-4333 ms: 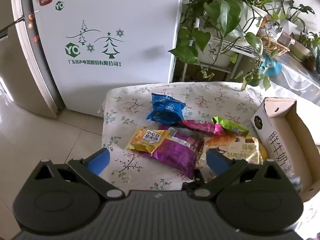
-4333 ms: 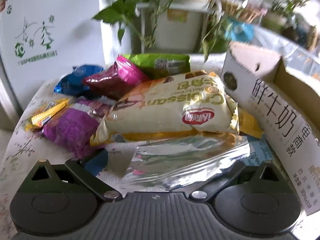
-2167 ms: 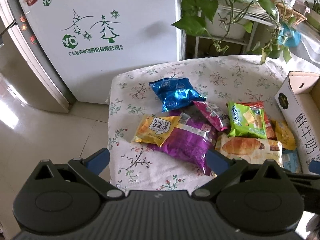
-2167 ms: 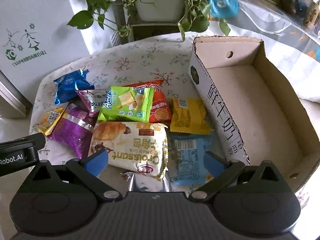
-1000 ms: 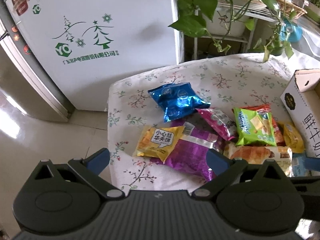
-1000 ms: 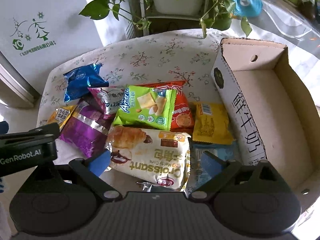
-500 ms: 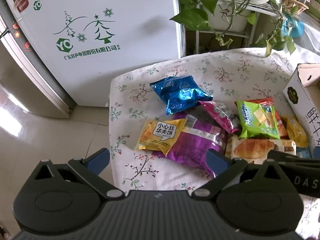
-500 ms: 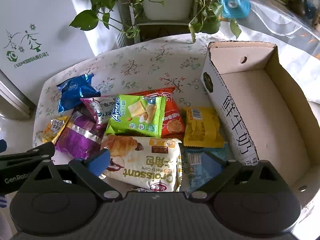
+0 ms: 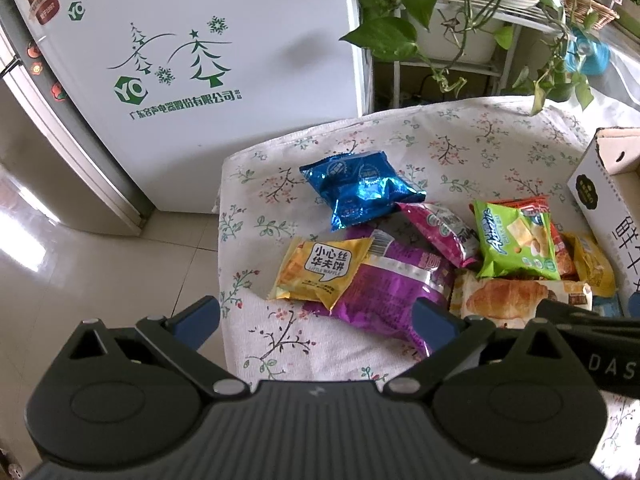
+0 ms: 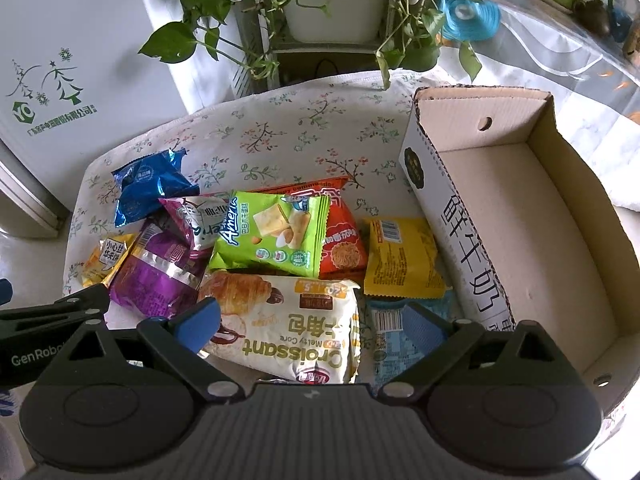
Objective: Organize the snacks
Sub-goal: 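Lower the open right gripper onto the croissant pack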
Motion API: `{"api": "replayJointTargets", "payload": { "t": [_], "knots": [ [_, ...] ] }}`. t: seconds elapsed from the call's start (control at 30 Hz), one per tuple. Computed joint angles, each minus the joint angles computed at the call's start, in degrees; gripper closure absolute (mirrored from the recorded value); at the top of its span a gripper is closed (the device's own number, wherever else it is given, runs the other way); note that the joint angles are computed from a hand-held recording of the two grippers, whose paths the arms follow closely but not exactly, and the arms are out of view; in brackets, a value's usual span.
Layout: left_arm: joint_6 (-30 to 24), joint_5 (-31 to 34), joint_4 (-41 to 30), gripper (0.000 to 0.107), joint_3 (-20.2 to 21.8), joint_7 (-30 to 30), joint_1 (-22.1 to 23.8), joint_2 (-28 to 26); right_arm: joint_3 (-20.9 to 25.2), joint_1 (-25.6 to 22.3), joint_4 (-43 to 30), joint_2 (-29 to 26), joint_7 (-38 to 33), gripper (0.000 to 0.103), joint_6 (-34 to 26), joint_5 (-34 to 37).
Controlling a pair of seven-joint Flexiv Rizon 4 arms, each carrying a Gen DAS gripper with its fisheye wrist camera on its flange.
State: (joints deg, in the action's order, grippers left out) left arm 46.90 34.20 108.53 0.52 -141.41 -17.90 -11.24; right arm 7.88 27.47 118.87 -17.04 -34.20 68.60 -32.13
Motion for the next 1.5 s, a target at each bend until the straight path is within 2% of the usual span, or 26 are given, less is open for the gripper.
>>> {"api": "replayJointTargets", "payload": {
  "t": [0.43,0.8,0.9,1.07,1.3,1.5],
  "knots": [
    [-0.56,0.58,-0.22,0.006,-0.2,-0.79,-0.43,-0.08,0.05,-0.26,0.2,0.05,-1.26,0.003,0.31,0.27],
    [0.9,0.58,0.27,0.006,-0.45,-1.15,-0.78,0.1,0.09,-1.45,1.59,0.58,-5.14,0.003,3.53,0.75],
    [3.67,-0.72,1.16,0.006,-0.54,-0.11,-0.28,0.3,1.66,-3.14,1.48,0.7,-9.0,0.003,4.89,4.53],
    [8.67,-2.53,2.95,0.006,0.17,-0.28,0.62,1.59,5.83,-7.2,0.83,1.11,-17.73,0.003,8.17,15.59],
    [11.09,-2.91,4.75,0.006,0.89,-3.67,2.57,3.99,11.11,-11.78,-1.91,1.11,-30.14,0.005,5.96,32.01],
    [12.4,-3.7,6.25,0.006,0.99,-5.15,4.69,5.35,10.48,-10.53,-2.26,0.96,-35.37,0.009,5.9,35.6]
  ]
}}
